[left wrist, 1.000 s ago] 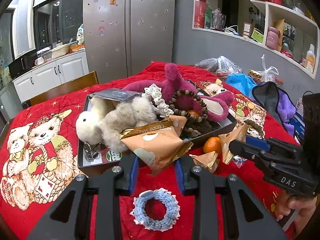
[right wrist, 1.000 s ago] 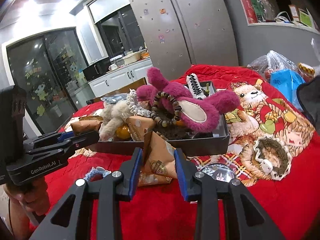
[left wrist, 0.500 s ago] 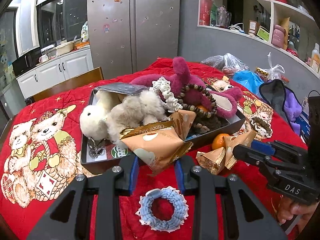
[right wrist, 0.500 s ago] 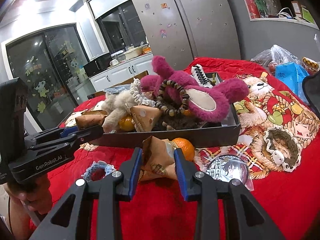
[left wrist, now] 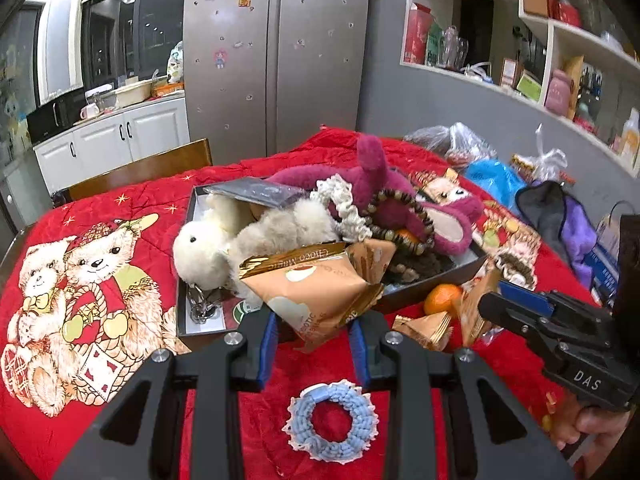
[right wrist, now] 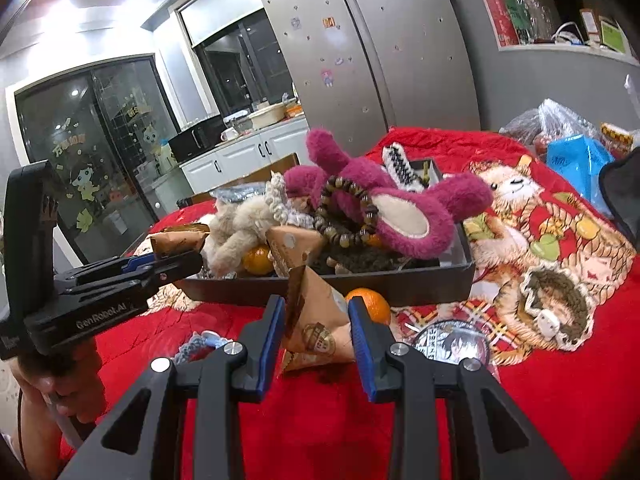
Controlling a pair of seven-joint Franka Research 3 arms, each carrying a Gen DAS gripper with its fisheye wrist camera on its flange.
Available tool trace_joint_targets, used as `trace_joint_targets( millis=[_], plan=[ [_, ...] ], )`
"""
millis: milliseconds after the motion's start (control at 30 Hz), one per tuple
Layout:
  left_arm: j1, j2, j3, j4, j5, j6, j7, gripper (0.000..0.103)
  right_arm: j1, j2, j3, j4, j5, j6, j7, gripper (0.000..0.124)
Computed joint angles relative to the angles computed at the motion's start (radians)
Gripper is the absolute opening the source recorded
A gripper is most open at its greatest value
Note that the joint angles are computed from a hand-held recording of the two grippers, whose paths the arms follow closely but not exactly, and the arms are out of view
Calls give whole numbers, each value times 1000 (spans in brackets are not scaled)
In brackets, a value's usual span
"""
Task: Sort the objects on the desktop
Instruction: 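Carry the brown packet with the right tool over the black tray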
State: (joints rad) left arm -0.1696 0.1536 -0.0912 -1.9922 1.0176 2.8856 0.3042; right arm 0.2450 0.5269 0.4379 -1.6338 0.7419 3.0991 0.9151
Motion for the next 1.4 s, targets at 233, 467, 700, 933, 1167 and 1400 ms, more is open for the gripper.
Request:
trace_joint_targets(
  millis=[233,467,700,933,1167,1400],
  plan=[
    [1,-35,-12,-6,-18,-11,19,32,-111,-11,154,-17,81,99,-88,33],
    [13,-66,-22,-17,17,-15,-16,32,-65,-30,83,-12,0,88,14,29],
    [22,-56,-30,-16,-15,-10,8,32,-16,-65,-17,-72,-23,8,93,29],
    [11,-36,-30,-8,-52,-11,57,32,118,-49,-184,-60,-162,-124,223,35],
    [0,-28,-25,-4,-61,-12,70,32,197,-60,-285,-92,-293,-145,353,51],
    [-2,-36,-21,-10,-56,-3,60,32,171,-53,-266,-83,-319,-176,385,35]
  ],
)
